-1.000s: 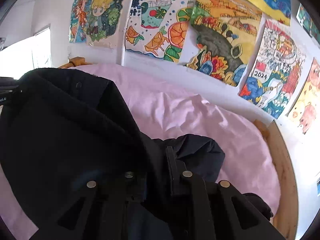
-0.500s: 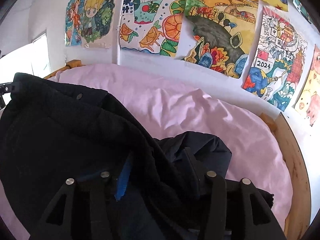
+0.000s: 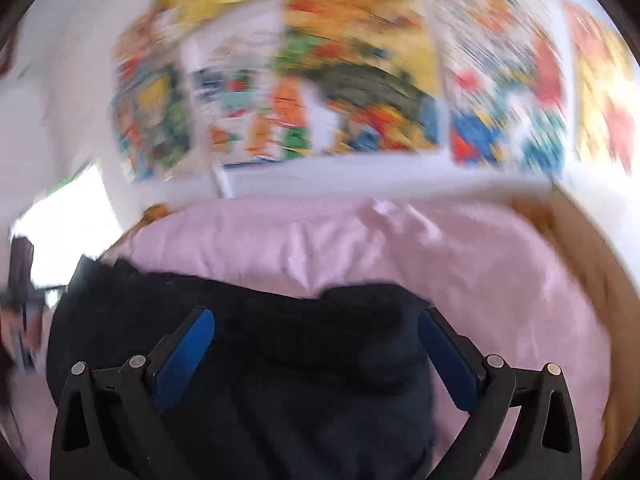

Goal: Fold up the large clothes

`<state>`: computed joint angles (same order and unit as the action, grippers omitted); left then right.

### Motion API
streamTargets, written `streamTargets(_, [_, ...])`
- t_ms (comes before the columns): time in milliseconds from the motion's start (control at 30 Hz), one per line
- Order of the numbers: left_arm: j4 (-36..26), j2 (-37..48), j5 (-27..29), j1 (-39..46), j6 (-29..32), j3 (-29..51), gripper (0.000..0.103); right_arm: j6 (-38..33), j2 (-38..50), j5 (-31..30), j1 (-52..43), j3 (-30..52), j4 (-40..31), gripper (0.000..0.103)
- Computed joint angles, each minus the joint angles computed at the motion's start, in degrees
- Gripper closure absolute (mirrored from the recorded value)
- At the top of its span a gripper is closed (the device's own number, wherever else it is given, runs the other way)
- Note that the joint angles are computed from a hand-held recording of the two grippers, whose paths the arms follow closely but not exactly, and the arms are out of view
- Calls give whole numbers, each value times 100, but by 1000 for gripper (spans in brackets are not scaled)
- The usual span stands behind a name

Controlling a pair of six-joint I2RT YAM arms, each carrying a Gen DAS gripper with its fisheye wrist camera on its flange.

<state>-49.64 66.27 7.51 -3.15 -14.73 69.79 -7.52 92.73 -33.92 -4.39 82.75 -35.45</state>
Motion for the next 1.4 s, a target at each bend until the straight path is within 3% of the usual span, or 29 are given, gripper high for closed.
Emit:
streamTargets(100, [56, -259, -598, -278, -215, -120, 96, 454, 426, -254, -355, 88, -223, 0])
streamTargets(167, [-21, -352, -1091, -524, -354, -85, 96, 669, 672, -570, -557, 164, -341, 7])
streamTargets(233, [-58, -358, -1472, -738, -488, -36, 96, 614, 861, -862, -634, 303, -549, 42])
streamTargets(300, [-132, -174, -1848, -931, -590, 83, 96, 441, 789, -647, -443, 316, -562, 64])
streamTargets(433, [-25, 234, -1995, -912, -676, 91, 96, 234, 556, 386, 61, 175, -203, 75])
streamTargets(633, [307, 800, -1872, -787, -740, -165, 95, 138, 719, 1366, 444, -166, 281, 74])
streamTargets(800, [406, 743, -2185, -950, -822, -299, 87, 295, 618, 1850, 577, -492, 751, 62])
streamTargets(867, [195, 635, -2374, -1001, -1091, -223, 74, 325, 313, 2110, 642, -800, 1085, 56])
streamTargets(933, [-126, 487, -2841, -1215, -1470, -87, 42, 341, -12, 2353, 725, -1086, 1382, 49])
streamTargets(967, [-172, 338, -3087, -1387, -1602, -90, 36, 348, -235, 2515, 773, -1288, 1582, 45])
streamTargets(1033, [-99, -3, -3825, -1985, -1689, -172, 32, 298, -710, 2794, 947, -1677, 1978, 32])
streamTargets(1100, [-144, -46, -4588, -2789, -1663, -49, 25, 201, -1185, 2927, 1195, -2034, 2305, 27])
streamTargets(1167, [-132, 119, -4954, -3350, -1660, 80, 20, 87, -1503, 2972, 1529, -2272, 2486, 23])
streamTargets(1267, [-182, 812, -4975, -3776, -1862, 415, 18, -286, -1631, 3099, 2207, -2487, 2594, 20])
streamTargets(1400, [34, 1978, -5051, -3568, -1596, 771, 18, -894, -1066, 3752, 2875, -2570, 3034, 20])
